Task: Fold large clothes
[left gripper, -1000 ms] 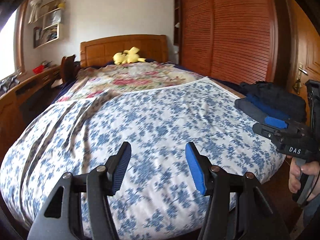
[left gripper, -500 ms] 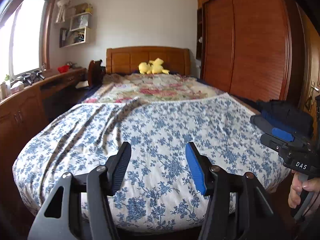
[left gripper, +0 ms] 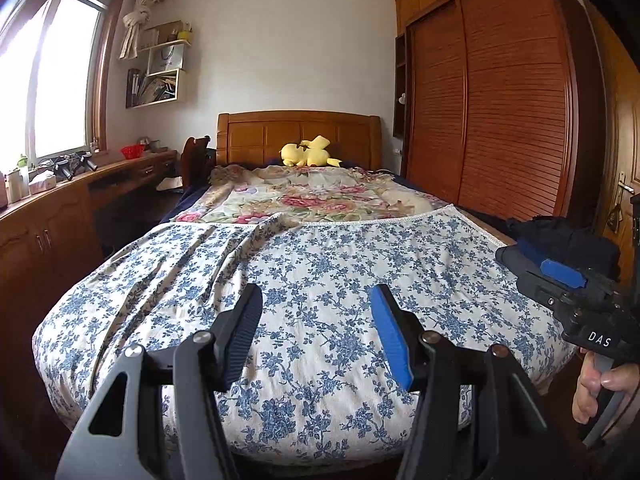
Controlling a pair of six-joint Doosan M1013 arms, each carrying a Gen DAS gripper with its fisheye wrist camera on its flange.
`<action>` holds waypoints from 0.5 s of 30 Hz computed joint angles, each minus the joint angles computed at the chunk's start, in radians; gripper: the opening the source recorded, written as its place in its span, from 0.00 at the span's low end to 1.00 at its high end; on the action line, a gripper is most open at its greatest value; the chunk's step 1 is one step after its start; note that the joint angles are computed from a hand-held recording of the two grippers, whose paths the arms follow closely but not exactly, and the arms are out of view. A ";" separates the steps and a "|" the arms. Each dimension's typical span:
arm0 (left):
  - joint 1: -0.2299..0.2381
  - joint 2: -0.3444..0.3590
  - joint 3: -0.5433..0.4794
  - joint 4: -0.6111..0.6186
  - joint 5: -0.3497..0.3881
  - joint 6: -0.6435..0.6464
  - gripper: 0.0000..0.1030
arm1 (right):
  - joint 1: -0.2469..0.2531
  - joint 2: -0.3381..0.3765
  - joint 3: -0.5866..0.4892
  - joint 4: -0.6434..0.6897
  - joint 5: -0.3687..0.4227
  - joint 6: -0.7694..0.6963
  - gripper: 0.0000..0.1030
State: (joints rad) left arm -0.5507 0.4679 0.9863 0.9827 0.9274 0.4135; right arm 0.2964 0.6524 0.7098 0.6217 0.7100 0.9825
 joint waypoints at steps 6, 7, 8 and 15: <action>0.000 -0.001 0.004 -0.005 -0.003 -0.004 0.54 | -0.001 -0.002 0.007 0.001 0.001 0.003 0.77; 0.001 0.000 0.003 -0.006 -0.003 -0.004 0.54 | -0.001 -0.002 0.007 -0.001 0.001 0.004 0.77; 0.000 0.000 0.002 -0.006 -0.002 -0.005 0.54 | -0.001 -0.002 0.007 -0.004 0.001 0.006 0.77; 0.000 -0.001 0.006 -0.004 -0.003 -0.005 0.54 | 0.000 0.000 0.004 -0.006 -0.002 0.011 0.77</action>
State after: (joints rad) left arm -0.5508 0.4664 0.9922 0.9791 0.9246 0.4083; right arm 0.2963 0.6523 0.7134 0.6155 0.7083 0.9934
